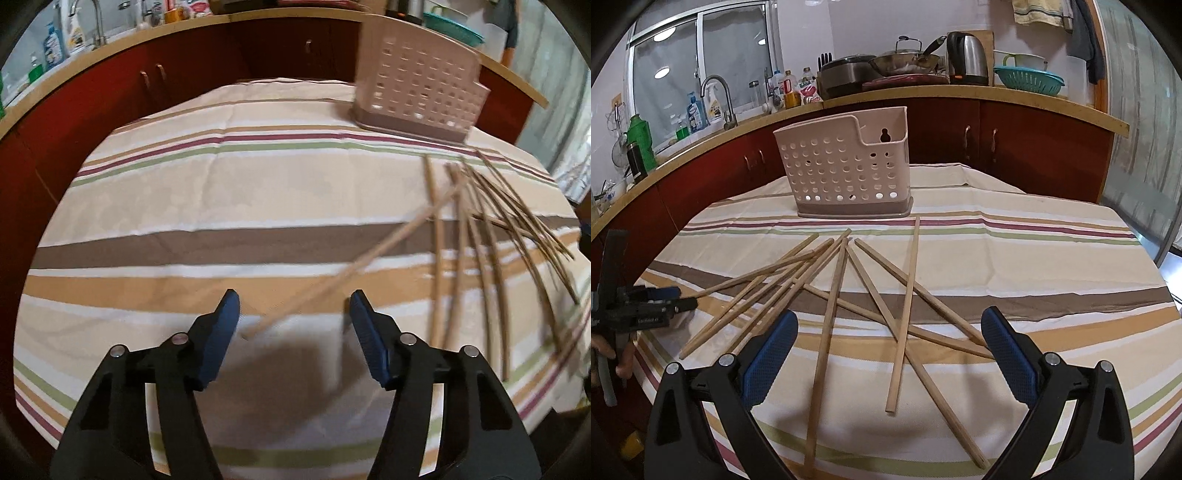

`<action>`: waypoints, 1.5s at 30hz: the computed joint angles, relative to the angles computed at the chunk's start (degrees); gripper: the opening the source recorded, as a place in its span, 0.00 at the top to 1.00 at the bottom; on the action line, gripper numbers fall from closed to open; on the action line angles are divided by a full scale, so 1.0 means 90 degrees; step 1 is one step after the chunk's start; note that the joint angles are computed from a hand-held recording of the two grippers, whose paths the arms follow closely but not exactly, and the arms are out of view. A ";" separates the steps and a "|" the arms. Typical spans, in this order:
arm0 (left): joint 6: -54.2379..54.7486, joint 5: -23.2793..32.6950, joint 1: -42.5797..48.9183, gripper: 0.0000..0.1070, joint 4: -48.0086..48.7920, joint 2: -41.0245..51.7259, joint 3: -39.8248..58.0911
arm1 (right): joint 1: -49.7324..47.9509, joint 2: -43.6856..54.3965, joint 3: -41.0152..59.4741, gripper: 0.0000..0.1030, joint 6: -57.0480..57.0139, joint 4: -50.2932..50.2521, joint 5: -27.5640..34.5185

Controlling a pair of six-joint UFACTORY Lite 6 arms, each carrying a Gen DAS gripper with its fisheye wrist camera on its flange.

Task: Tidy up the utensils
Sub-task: 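Lower both tools toward the scattered wooden chopsticks on the cloth, then close the left tool on one chopstick while the right tool grasps another chopstick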

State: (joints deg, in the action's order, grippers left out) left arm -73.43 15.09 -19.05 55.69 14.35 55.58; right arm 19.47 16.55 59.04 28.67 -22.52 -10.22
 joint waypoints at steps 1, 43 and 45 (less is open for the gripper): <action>0.0021 0.0013 -0.0114 0.49 -0.0016 -0.0040 -0.0034 | 0.0002 -0.0026 -0.0030 0.06 -0.0029 0.0026 -0.0015; -0.3009 0.0283 -0.1221 0.92 0.2678 -0.0130 -0.0373 | -0.0093 -0.0091 -0.0610 0.44 -0.0069 -0.0216 -0.0254; -0.3187 0.0250 -0.1196 0.92 0.2855 -0.0146 -0.0413 | -0.0092 0.0009 -0.0563 0.48 -0.0136 -0.0109 -0.0244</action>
